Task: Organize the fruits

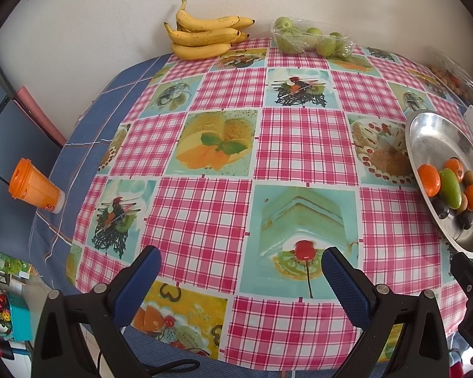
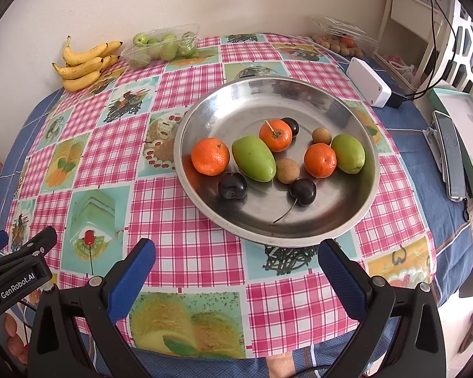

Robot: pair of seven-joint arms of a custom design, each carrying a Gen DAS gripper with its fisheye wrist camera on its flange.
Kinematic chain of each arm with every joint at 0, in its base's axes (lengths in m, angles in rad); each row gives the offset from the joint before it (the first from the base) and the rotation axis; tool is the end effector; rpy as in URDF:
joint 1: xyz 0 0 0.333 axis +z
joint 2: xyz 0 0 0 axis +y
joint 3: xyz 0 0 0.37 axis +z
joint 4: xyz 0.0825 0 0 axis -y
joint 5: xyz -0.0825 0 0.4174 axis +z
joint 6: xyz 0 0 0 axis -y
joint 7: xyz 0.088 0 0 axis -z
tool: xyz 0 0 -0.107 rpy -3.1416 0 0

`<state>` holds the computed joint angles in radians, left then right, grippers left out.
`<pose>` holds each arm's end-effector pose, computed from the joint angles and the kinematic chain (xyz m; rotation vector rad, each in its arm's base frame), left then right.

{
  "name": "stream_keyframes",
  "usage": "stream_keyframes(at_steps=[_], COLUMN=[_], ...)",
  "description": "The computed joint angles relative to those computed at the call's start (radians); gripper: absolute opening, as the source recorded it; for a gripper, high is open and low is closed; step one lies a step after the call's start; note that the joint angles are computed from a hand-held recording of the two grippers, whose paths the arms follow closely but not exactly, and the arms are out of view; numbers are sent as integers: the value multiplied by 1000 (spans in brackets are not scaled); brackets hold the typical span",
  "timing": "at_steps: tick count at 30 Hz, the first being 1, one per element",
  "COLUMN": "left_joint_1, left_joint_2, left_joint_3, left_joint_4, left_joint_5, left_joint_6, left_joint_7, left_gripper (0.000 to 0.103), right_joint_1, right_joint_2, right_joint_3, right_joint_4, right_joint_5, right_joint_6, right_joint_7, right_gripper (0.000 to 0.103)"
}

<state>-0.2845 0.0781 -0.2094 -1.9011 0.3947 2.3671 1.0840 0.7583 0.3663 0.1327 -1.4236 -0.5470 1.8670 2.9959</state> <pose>0.5753 -0.3002 0.5415 -1.6785 2.1228 -0.3843 0.5043 0.5339 0.5497 -1.5595 2.3617 -0.6066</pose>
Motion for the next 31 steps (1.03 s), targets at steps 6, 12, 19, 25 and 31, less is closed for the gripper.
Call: stream_keyframes(at_steps=[6,12,19,25,31], left_joint_1=[0,0,0,4,4], left_joint_2=[0,0,1,-5,-5], left_joint_3=[1,1,2,3,0], left_joint_4=[-2,-3,-2,-8,-9], left_joint_5=[3,4,10,0,-3], left_joint_6=[1,0,-7,7,11], left_joint_7=[-2,-6,-14,-23,-19], left_gripper=[103,103,103,103,103], right_joint_1=[-1,-1,-4,-6,-10], right_joint_2=[-1,1,-2,-6,-9], right_joint_3=[0,0,1,2,4], right_joint_4=[-1,0,-5,-14,-17], right_joint_5=[1,5,9,14,20], right_joint_6=[1,-1,2,6,8], right_joint_7=[-3,0,-5,-1,-6], right_gripper=[103,103,103,103,102])
